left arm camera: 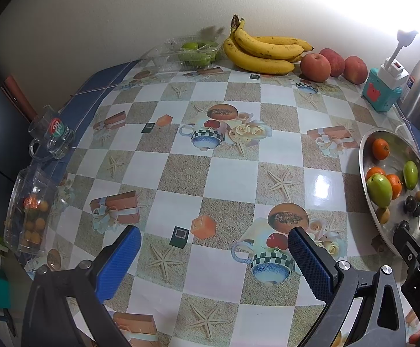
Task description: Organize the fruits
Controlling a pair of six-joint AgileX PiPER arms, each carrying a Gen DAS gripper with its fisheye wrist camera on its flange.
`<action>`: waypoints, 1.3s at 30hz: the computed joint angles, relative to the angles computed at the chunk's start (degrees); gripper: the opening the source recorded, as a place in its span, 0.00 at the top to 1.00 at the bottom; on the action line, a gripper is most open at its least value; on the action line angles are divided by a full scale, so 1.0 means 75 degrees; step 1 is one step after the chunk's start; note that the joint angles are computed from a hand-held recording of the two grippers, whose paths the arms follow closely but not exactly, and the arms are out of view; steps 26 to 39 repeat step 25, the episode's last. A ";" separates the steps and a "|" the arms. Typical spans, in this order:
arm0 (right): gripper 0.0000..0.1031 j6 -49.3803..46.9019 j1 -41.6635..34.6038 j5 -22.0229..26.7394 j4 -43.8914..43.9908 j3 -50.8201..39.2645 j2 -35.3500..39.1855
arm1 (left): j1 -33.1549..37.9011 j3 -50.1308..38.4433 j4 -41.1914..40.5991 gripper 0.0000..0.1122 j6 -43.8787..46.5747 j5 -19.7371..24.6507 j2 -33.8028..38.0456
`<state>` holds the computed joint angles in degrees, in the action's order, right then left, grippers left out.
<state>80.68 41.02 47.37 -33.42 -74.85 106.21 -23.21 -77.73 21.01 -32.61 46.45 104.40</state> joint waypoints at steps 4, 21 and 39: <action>0.19 0.0011 0.0002 0.0005 -0.0009 -0.0003 0.0000 | 0.0003 0.0016 -0.0005 0.08 -0.0015 -0.0019 -0.0010; 0.19 -0.0025 -0.0011 -0.0003 0.0013 0.0021 -0.0020 | -0.0126 0.0201 0.0238 0.08 -0.0134 -0.0235 -0.0209; 0.19 -0.0025 -0.0010 0.0003 0.0020 0.0016 -0.0018 | -0.0094 0.0180 0.0174 0.08 -0.0064 -0.0253 -0.0213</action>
